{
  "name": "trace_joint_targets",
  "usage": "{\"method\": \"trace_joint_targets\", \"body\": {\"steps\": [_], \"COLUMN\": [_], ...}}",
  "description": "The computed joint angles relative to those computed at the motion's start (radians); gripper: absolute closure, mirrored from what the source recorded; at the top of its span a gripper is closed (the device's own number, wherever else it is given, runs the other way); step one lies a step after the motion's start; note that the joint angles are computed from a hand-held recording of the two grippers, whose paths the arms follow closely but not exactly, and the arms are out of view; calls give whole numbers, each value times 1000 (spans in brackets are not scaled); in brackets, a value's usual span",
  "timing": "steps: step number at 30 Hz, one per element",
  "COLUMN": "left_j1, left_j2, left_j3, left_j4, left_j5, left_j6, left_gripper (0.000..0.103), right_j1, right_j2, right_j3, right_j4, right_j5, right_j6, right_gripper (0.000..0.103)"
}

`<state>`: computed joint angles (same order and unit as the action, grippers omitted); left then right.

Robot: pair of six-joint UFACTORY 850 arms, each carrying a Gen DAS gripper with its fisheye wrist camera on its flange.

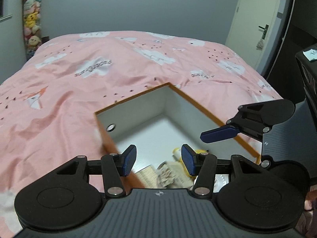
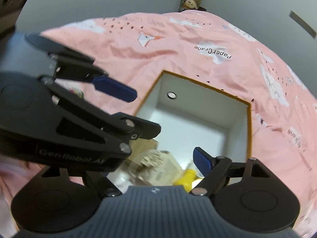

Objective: Organize rigid objects
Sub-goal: 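Move both grippers back from the box to the remaining items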

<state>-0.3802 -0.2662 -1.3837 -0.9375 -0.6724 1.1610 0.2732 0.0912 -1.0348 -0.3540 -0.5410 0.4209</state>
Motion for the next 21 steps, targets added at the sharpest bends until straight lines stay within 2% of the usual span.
{"method": "trace_joint_targets", "body": {"steps": [5,8,10,13,17,18,21], "left_j1": [45,79,99,121,148,153,168], "left_j2": [19,18,17,19,24,26,22], "left_j3": [12,10,14,29,56,63,76], "left_j4": [35,50,64,94,140,152,183], "left_j5": [17,1,6,17,9,6,-14], "left_j6": [-32,-55,-73,-105,-129,-135,-152], "left_gripper": [43,43,43,43,43,43,43], "right_j1": [33,98,118,139,175,179,179], "right_j2": [-20,-28,-32,-42,-79,-91,-122], "right_j3": [4,-11,-13,-18,-39,-46,-65], "right_j4": [-23,-147,-147,-98,-98,-58,98], "right_j5": [66,57,77,123,130,131,120], "right_j6": [148,313,344,319,276,227,46], "right_gripper": [19,20,20,21,22,27,32]}}
